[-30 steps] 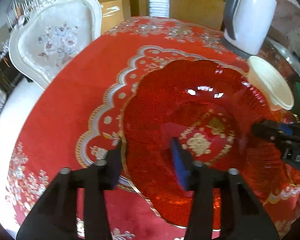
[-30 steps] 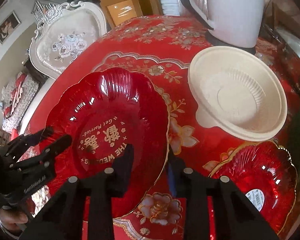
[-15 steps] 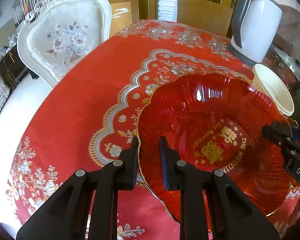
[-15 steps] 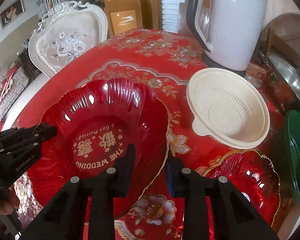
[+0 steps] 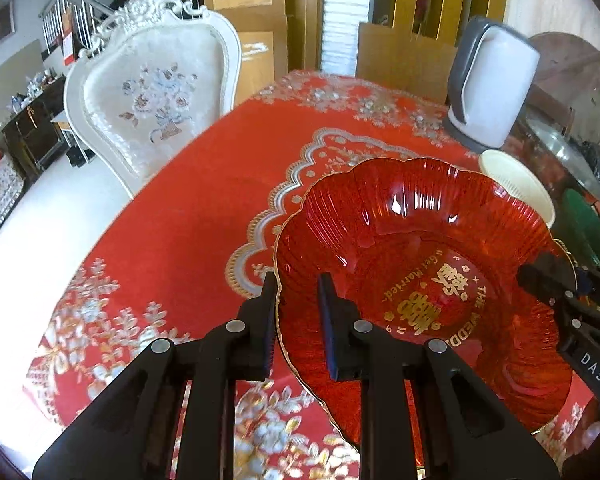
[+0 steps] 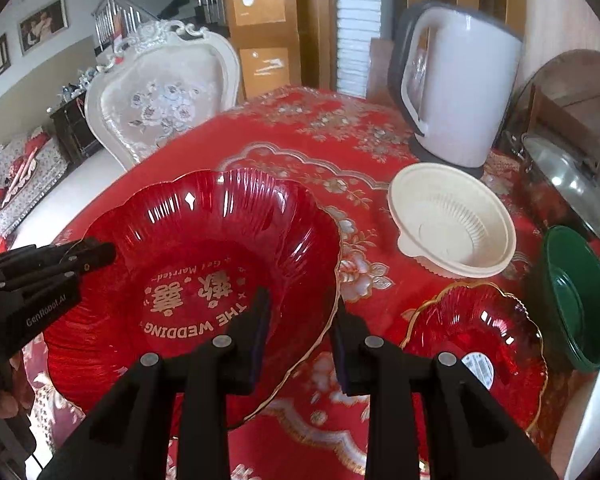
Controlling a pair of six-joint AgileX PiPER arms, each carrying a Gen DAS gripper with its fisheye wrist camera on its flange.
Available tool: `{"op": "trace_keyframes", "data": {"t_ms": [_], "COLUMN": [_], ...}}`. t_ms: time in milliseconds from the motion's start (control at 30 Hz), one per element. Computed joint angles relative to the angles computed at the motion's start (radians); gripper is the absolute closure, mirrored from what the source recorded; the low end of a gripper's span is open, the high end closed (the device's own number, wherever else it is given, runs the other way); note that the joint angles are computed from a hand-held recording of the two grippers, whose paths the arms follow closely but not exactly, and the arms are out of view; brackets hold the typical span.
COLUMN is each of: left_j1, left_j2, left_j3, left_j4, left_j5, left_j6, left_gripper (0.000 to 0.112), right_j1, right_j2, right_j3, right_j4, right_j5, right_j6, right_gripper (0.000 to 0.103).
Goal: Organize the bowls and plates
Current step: 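Lift the red wedding dish with both tools and lower it near the white chair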
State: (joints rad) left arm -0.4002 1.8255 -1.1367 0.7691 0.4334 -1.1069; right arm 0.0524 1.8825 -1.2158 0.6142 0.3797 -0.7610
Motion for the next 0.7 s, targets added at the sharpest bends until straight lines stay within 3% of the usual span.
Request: {"op": "trace_keyframes", "data": {"t_ms": [267,467,700], "left_j1": [-0.027,-0.059,-0.044], "left_j2": [-0.201,-0.319,-0.372], "left_j3": [0.220,0.360,0.484], "left_j4": [0.197,0.350,0.446], "left_j5": [-0.018,0.017,-0.017], "left_j6": [-0.230,-0.419,-0.560], "left_gripper": [0.094,0.094,0.094], "right_j1": [0.024,0.061,0.121], "right_j2": [-0.159,-0.237,-0.275], "right_j3": [0.191,0.315,0.398], "right_j4": [0.193,0.326,0.386], "right_j5": [-0.052,-0.069,-0.121], "right_j6": [-0.194,-0.318,-0.370], "right_gripper": [0.073,0.073,0.072]}}
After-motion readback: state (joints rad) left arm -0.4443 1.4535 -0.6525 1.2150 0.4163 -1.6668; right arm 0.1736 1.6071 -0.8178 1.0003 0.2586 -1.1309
